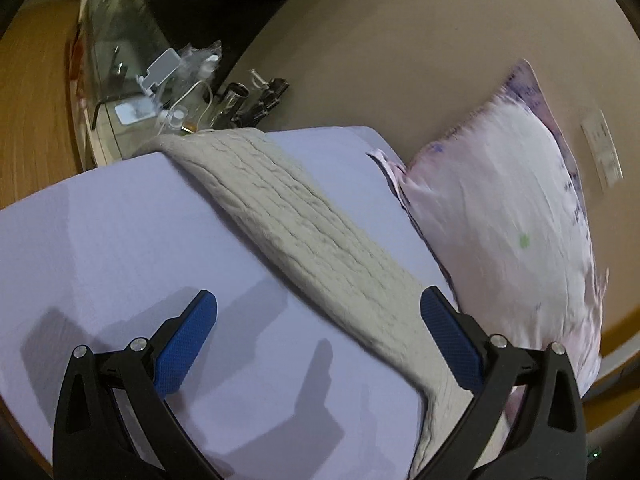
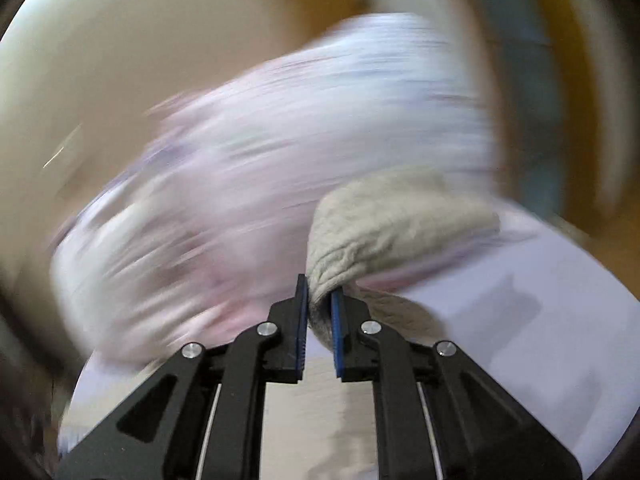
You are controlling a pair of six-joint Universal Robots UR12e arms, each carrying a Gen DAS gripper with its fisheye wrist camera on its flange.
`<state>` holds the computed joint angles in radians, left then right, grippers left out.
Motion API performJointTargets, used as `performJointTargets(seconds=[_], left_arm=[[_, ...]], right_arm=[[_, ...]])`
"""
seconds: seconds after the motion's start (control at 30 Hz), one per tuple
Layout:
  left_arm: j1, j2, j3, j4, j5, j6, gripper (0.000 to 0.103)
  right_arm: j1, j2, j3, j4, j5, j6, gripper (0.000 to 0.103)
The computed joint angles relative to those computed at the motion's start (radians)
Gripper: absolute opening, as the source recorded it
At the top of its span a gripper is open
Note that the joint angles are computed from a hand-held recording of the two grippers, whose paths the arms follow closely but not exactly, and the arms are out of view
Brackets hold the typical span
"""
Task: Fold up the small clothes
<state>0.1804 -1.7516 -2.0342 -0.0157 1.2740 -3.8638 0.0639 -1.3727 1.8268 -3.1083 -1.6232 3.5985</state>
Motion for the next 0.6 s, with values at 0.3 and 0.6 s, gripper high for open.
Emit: performJointTargets(seconds=[0.3, 0.6], left_arm=[[0.008, -0.027, 0.044, -0.030, 0.059, -0.057, 0.099], [0.017, -0.052, 0.098, -0.113, 0.120, -0.062, 0.009]], right_arm=[[0.170, 0.188, -0.245, 0.419, 0.421, -0.283, 0.057], [0.065, 0.099, -0.093, 0.258, 0.362, -0.095, 0.080]])
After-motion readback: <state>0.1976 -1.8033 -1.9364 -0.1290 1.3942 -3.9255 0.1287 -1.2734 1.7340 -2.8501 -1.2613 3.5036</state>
